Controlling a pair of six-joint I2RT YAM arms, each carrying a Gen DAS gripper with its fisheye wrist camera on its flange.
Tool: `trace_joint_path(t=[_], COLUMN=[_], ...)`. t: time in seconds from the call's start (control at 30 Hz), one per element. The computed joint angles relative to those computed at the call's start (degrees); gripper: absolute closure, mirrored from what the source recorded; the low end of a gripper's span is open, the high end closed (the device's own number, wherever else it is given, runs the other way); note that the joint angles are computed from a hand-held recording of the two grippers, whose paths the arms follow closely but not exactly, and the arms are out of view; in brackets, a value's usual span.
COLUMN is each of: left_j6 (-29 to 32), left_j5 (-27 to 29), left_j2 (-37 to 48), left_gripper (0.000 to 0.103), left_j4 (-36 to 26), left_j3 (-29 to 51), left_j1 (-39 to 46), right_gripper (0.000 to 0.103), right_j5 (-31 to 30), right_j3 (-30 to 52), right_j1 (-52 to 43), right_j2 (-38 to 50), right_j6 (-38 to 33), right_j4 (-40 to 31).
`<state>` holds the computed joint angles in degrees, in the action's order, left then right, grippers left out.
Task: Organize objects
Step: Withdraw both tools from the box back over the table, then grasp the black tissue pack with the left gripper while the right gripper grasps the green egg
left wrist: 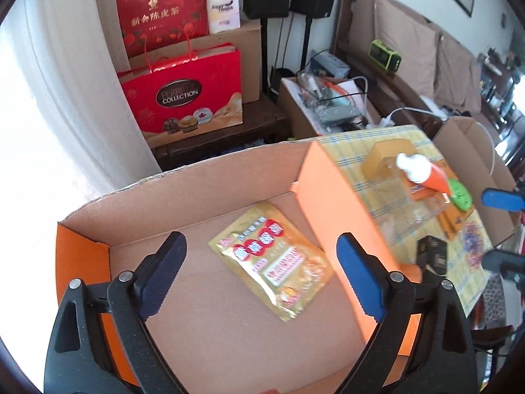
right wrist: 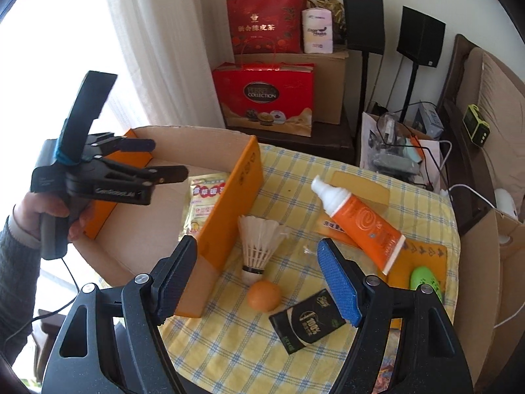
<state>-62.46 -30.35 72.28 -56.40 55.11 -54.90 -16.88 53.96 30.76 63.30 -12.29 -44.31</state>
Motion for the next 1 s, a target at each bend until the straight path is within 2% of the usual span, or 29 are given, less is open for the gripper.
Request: trace_joint_path(t=[0.1, 0.2, 0.23, 0.27, 0.43, 0.63, 0.87, 1.0], left_j6=[-5.82, -9.73, -11.12, -11.78, -14.22, -13.28, -12.45, -8.60], left_j5=[-2.79, -0.75, -0.34, -0.96, -4.96, -6.44, -6.25, -5.08], left_j2=[4.14, 4.22, 4.35, 4.94, 11.98, 17.18, 25.16, 31.40], left_gripper=[0.009, 0.008, 0.003, 0.000, 0.000, 0.000, 0.000, 0.000], left_j4=[-5.11, -3.50, -2.43, -2.25, -6.54, -3.73, 0.83, 0.20], left_j3=[4.93, 5.61, 5.73, 6.39, 14.47, 20.18, 25.76, 31.30], left_j1=[-5.14, -7.00, -7.86, -8.77, -13.21, -16.03, -17.33, -16.92], right_gripper=[0.025, 0.023, 0.023, 0.023, 0.020, 0.019, 0.019, 0.022], right_j5=[-0.22, -2.17, -2.45, -2.82, -4.31, -5.68, -4.82, -3.53], right_j3=[-0.29, 0.23, 0.37, 0.65, 0.80, -0.26, -2.53, -3.25], right_j1=[-5.07, -11.77, -13.73, -16.35, -27.09, -34.69, -36.68, -35.73], right_j2=[-1.47, -1.78, -1.76, -1.52, -0.95, 1.83, 7.33, 10.76], right_j6=[-2.19, -5.34, -6.16, -7.29, -11.75, -15.28, -15.99, -16.85], right_j4=[-1.49, -3.39, -3.78, -4.15, -4.21, -1.73, 4.16, 7.20])
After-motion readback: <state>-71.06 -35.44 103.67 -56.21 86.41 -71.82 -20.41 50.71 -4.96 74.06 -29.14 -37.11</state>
